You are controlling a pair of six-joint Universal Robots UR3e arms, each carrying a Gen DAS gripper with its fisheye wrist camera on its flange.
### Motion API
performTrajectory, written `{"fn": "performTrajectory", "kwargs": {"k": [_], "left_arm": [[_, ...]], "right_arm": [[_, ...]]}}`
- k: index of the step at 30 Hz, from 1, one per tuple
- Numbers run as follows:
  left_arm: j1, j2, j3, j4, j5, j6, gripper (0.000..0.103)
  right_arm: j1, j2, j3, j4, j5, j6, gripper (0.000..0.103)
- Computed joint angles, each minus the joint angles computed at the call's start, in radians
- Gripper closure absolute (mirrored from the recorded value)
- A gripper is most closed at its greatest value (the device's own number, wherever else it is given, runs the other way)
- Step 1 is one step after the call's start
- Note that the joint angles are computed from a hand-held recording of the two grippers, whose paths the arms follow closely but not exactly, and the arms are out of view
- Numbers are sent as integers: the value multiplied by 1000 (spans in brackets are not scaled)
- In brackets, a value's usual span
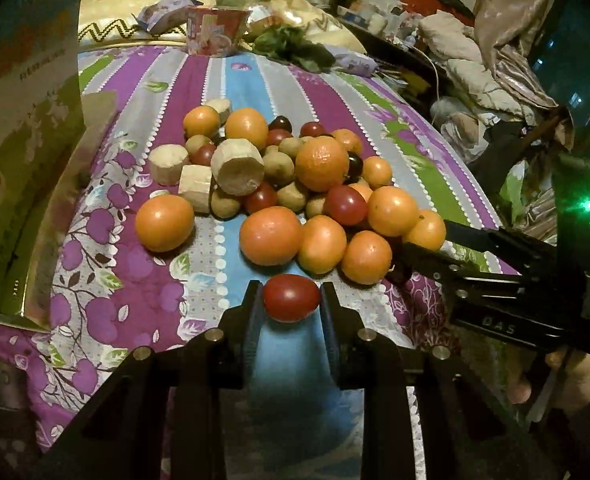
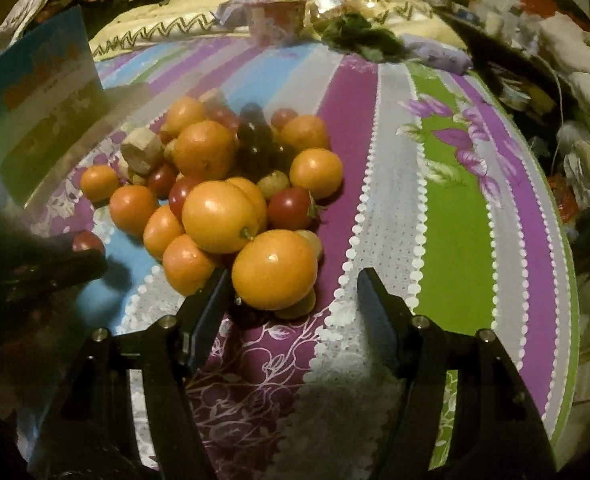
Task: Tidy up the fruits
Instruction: 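Grasp a dark red plum with the left gripper while the right grasps an orange, then carry the plum and orange in both grippers over the light-blue basket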
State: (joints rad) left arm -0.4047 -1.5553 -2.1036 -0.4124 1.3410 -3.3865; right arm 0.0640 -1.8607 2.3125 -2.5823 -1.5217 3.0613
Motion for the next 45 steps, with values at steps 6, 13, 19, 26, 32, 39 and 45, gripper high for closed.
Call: {"fn": "performTrajectory", "kwargs": {"k": [6,13,19,26,32,39,45], "left_arm": [[-5,-4,4,-2,3,-5,74],[-24,37,13,-37,37,-7,74],[-55,113,39,-115,82,-14,74],[-99,198,35,-195,134,-23,74],[-114,256,17,-233,151,-36,74],[-115,321,-1,-265,157,-44,74],[-79,396,-6,-310,145,-30,74]], "right_arm": [[-42,-45,-5,72,80,20,64],[-11,-164,22,133,47,124,64],[75,-256,-5,272,-33,313,64],[204,-263,-35,387,-143,481,64],[266,-285,-57,451,-187,549,64],[345,-256,-104,473,-235,605,64],[421,-200,-177,491,-278,656,64]]}}
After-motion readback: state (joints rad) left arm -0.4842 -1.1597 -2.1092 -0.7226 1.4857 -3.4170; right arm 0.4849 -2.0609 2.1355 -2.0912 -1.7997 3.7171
